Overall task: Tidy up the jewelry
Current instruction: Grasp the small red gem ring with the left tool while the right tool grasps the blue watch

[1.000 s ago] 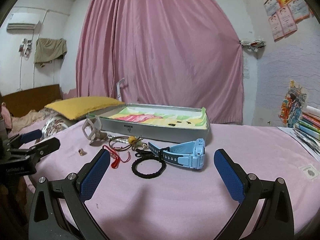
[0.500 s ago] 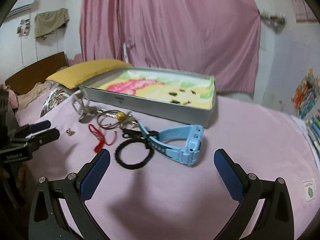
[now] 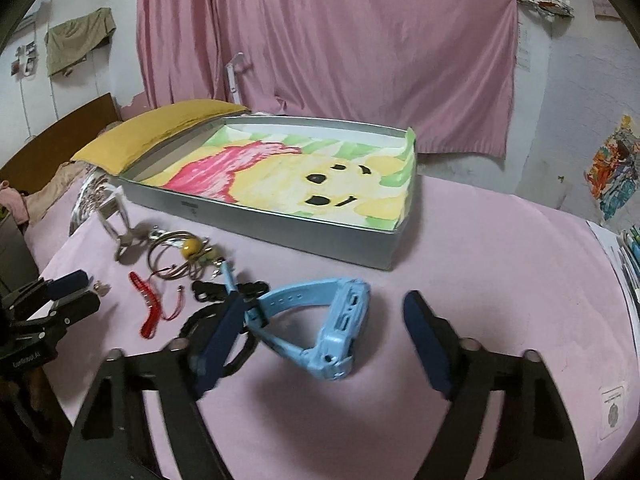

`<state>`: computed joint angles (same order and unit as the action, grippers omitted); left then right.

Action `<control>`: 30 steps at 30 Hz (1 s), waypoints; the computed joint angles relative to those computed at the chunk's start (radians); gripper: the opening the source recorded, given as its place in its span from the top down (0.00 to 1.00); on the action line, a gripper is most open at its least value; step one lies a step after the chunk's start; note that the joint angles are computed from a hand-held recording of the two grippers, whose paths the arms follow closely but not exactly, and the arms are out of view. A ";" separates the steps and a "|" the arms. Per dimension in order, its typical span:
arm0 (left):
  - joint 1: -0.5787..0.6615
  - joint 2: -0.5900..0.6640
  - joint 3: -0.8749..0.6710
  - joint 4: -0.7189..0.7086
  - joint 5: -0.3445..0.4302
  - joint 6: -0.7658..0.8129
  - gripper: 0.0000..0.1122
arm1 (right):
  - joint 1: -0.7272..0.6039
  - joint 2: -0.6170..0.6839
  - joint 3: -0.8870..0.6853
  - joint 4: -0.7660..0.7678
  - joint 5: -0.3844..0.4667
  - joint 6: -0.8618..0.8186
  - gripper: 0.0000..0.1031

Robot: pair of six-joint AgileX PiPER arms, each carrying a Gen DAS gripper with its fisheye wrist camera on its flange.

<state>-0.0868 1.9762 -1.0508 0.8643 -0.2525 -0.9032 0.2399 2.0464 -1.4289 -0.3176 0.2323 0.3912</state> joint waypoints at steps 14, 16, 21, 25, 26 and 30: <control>-0.036 0.008 -0.035 -0.071 0.085 0.083 0.80 | -0.025 0.053 -0.068 0.268 0.048 -0.205 0.50; -0.050 0.007 -0.038 -0.187 0.109 0.216 0.84 | -0.024 0.058 -0.079 0.262 0.062 -0.195 0.50; -0.049 0.009 -0.044 -0.129 0.118 0.191 0.90 | -0.024 0.057 -0.086 0.353 0.079 -0.290 0.64; -0.045 0.009 -0.029 -0.113 0.077 0.186 0.90 | -0.025 0.048 -0.059 0.419 0.063 -0.365 0.76; -0.039 0.010 -0.029 -0.042 0.060 0.116 0.90 | -0.025 0.048 -0.057 0.420 0.063 -0.368 0.79; -0.029 0.006 -0.007 0.042 -0.018 0.036 0.90 | -0.025 0.045 -0.051 0.410 0.057 -0.369 0.83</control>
<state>-0.1155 1.9824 -1.0580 0.9067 -0.2703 -0.8675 0.2147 2.0913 -1.4800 0.0929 0.2894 0.0223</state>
